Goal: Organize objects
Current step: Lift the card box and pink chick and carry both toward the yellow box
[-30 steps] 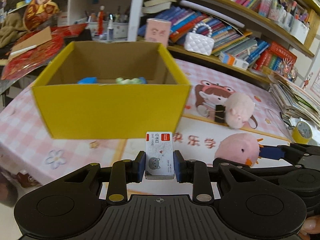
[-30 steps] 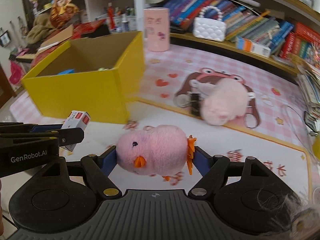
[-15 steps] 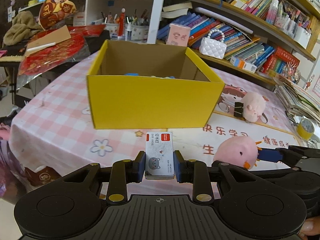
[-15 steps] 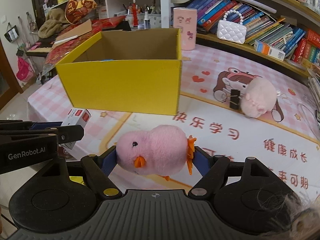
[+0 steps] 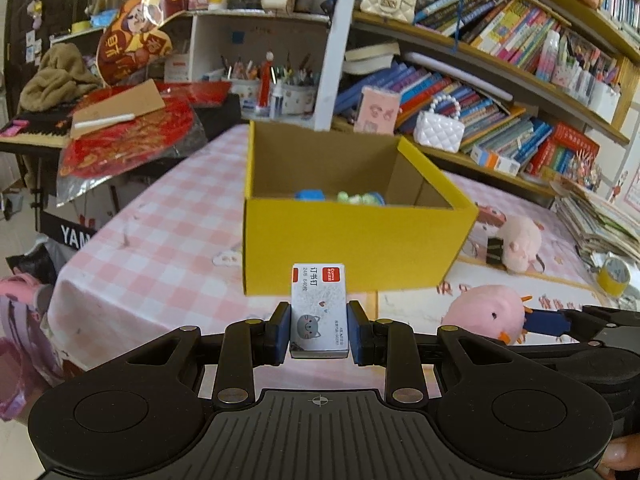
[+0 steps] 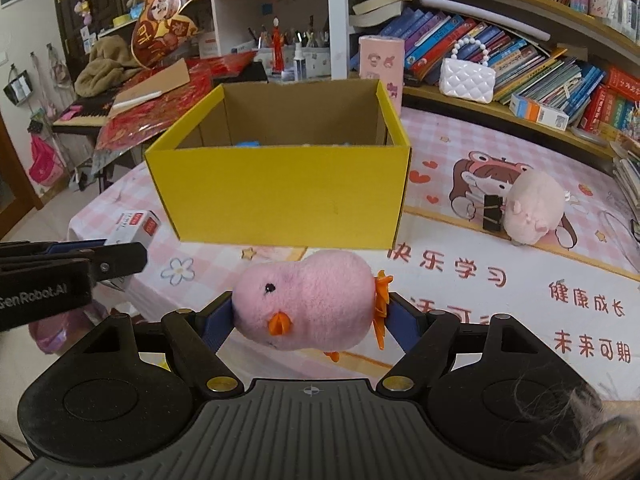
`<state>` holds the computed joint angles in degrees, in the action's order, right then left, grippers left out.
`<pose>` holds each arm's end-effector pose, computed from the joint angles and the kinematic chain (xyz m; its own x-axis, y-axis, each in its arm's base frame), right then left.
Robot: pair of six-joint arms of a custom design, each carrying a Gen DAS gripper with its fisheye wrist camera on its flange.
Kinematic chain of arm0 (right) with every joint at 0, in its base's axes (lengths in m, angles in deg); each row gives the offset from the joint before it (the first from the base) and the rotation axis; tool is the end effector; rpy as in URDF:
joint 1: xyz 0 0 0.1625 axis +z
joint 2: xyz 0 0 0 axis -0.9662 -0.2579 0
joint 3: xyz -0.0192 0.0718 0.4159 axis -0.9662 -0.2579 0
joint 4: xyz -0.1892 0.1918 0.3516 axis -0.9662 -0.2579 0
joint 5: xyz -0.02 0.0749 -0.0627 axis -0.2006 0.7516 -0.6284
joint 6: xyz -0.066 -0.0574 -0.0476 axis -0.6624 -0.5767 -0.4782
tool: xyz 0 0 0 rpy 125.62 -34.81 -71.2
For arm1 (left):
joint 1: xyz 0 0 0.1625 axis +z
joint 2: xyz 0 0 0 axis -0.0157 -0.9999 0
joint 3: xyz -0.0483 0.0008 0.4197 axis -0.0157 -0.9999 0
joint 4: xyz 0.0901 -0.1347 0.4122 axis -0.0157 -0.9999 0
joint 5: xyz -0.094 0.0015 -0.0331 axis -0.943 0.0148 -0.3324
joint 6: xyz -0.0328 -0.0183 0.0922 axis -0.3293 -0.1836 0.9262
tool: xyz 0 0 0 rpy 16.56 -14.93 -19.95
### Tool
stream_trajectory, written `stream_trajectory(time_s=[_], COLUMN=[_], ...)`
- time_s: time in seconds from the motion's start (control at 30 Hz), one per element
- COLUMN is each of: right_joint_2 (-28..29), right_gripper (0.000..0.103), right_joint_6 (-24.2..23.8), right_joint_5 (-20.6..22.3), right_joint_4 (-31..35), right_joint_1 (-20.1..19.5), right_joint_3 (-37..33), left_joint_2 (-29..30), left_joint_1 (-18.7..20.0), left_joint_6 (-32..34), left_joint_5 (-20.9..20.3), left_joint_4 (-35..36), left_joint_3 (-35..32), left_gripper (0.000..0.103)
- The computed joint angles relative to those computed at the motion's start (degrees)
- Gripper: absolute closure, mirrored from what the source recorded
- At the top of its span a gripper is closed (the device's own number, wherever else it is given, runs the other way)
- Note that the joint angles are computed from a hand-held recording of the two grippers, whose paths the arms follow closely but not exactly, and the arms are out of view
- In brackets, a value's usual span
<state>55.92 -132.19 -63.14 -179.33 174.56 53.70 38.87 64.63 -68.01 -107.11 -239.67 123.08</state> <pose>0.2406 -0.7449 -0.0376 -0.5626 -0.6672 0.4881 -0.8198 0.5264 -0.2254 -0.0710 -0.6435 0.1559 -0.7389 -0.4385 -0.5115 0.2750 0.4968 -0.8231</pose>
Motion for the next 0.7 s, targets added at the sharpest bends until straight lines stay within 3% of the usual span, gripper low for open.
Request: stream_trajectory(time_s=[0.33,0.7], right_joint_2=[4.93,16.30], right_gripper=[0.026,0.026], right_joint_6=[0.63,1.83], right_joint_5=[2.21,5.89], right_joint_4=[0.12,11.28], right_joint_1=[1.24,2.57], right_joint_3=[-10.42,-33.77], left_joint_2=[2.07,5.76], left_joint_1=[1.36,4.80], left_joint_6=[11.13,15.11], left_joint_5=[-1.75,-4.17], left_joint_4=[-8.36,-3.14], left_joint_3=[-6.59,-17.87], left_gripper=[0.075,0.075])
